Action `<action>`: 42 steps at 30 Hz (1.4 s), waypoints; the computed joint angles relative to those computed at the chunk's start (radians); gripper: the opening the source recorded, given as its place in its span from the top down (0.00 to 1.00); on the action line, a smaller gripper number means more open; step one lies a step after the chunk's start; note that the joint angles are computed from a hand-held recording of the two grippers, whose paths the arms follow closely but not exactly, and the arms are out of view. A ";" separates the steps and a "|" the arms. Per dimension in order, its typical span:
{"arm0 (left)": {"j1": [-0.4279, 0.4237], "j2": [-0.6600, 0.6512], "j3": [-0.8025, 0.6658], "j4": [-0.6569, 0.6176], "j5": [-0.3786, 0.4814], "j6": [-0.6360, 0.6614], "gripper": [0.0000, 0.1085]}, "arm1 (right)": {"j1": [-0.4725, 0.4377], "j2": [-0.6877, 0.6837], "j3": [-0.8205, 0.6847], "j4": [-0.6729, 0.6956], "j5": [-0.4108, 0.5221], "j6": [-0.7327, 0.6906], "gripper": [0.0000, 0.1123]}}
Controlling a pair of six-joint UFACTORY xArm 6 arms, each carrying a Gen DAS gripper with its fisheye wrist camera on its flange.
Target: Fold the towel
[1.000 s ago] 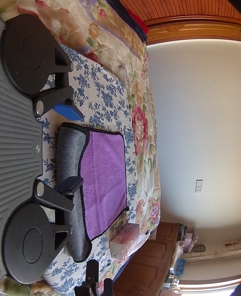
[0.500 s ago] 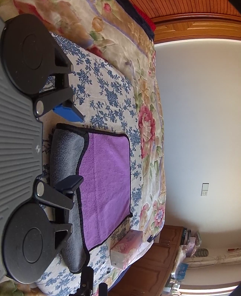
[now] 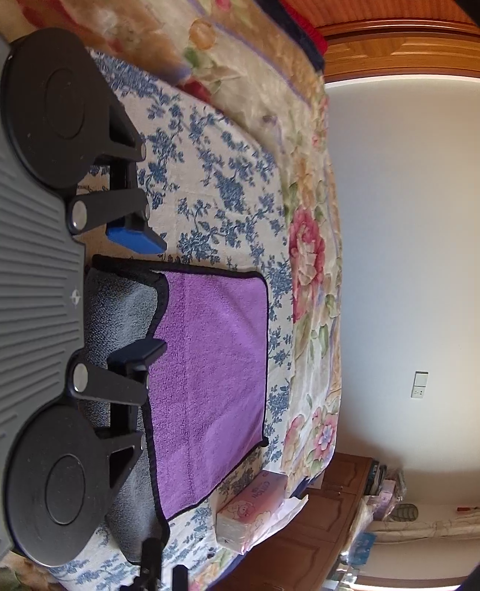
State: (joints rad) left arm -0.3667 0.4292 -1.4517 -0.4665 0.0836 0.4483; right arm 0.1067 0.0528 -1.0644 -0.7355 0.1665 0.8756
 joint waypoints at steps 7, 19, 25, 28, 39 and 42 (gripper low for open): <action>0.014 0.044 -0.065 0.015 0.066 -0.025 0.59 | 0.007 0.015 -0.003 0.102 0.017 -0.093 0.24; 0.023 0.083 -0.128 -0.016 0.149 -0.026 0.68 | 0.010 0.039 -0.008 0.361 0.015 -0.305 0.34; 0.020 0.078 -0.118 0.014 0.145 -0.045 0.83 | 0.012 0.039 -0.006 0.454 0.018 -0.365 0.40; 0.020 0.075 -0.115 0.002 0.143 -0.029 0.88 | 0.016 0.038 -0.002 0.525 0.017 -0.420 0.43; 0.018 0.077 -0.112 0.013 0.147 -0.034 0.88 | 0.014 0.039 -0.005 0.598 0.037 -0.475 0.63; 0.018 0.078 -0.112 0.021 0.146 -0.037 0.89 | 0.017 0.037 -0.004 0.626 0.036 -0.500 0.75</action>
